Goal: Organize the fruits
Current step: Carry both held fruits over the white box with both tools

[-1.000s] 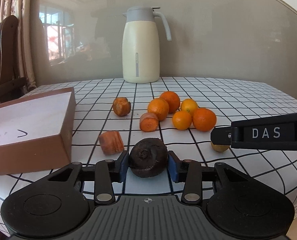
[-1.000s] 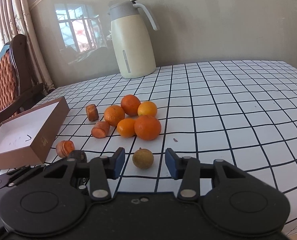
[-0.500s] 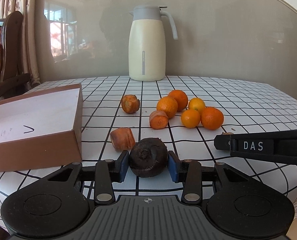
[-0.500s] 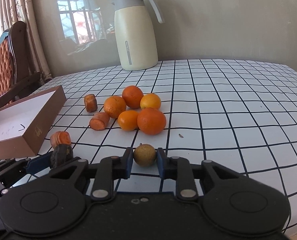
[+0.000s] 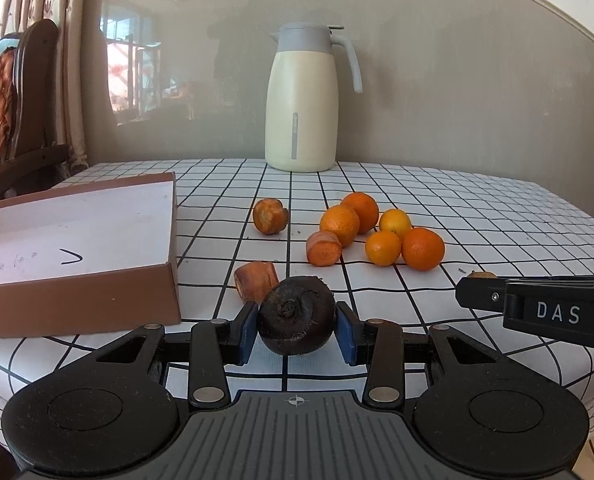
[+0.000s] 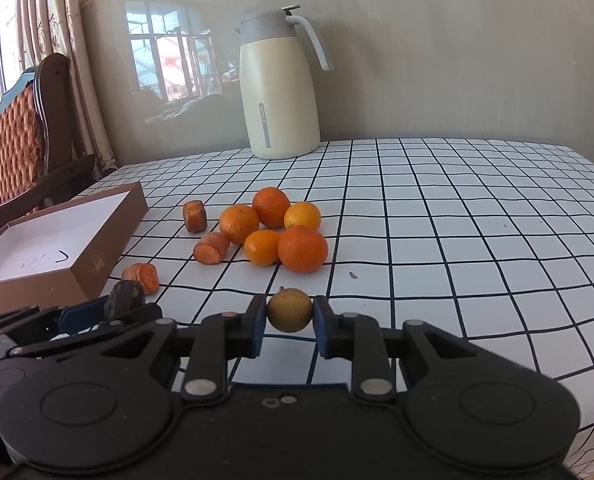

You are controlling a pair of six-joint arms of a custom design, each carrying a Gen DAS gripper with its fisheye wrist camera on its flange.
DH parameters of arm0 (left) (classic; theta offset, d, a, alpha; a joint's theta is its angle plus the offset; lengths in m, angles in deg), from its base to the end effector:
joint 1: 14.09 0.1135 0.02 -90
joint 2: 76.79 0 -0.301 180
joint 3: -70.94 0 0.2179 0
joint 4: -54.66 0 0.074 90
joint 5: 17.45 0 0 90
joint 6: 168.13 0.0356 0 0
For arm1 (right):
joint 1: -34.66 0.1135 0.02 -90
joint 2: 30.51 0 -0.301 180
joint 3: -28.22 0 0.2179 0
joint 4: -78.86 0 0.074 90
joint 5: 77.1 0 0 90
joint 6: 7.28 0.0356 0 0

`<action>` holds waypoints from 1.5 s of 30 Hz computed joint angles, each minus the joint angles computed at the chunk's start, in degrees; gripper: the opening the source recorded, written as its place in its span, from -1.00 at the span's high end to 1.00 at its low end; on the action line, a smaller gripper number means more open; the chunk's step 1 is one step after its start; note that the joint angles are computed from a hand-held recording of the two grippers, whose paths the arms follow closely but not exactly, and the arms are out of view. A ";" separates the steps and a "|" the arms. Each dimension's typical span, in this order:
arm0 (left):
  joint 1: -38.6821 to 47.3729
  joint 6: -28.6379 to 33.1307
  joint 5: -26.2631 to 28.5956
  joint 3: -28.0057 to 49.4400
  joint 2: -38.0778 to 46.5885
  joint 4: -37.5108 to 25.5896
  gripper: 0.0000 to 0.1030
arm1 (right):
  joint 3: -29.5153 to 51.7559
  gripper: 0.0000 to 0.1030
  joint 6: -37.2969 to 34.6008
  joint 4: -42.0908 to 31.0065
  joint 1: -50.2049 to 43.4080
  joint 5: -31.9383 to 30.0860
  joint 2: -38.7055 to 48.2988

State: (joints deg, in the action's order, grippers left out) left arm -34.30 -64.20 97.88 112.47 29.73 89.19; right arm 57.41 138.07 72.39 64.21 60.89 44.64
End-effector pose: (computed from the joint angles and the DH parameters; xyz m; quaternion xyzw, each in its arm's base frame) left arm 0.2662 -0.1142 0.1508 0.3527 0.7776 -0.2166 0.4733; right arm 0.1470 0.0529 0.1703 0.3207 0.8139 -0.0855 0.4769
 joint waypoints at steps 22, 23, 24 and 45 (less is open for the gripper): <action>21.76 2.72 17.97 -0.53 -7.66 0.07 0.20 | 4.61 0.68 -4.25 0.19 19.29 17.32 -0.09; 23.03 2.13 18.28 -0.02 -7.34 0.46 0.20 | 4.25 0.68 -7.40 4.00 19.11 17.31 0.54; 24.27 1.54 18.43 0.88 -6.80 0.52 0.20 | 3.59 0.68 -10.48 8.42 18.68 16.85 1.13; 36.99 -6.91 12.34 19.12 4.10 0.38 0.20 | 7.08 0.68 -38.00 51.91 7.06 -1.55 17.65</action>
State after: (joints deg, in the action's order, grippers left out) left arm 2.69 -71.12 110.23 131.58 33.84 89.57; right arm 64.49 100.07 124.30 71.27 59.34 62.29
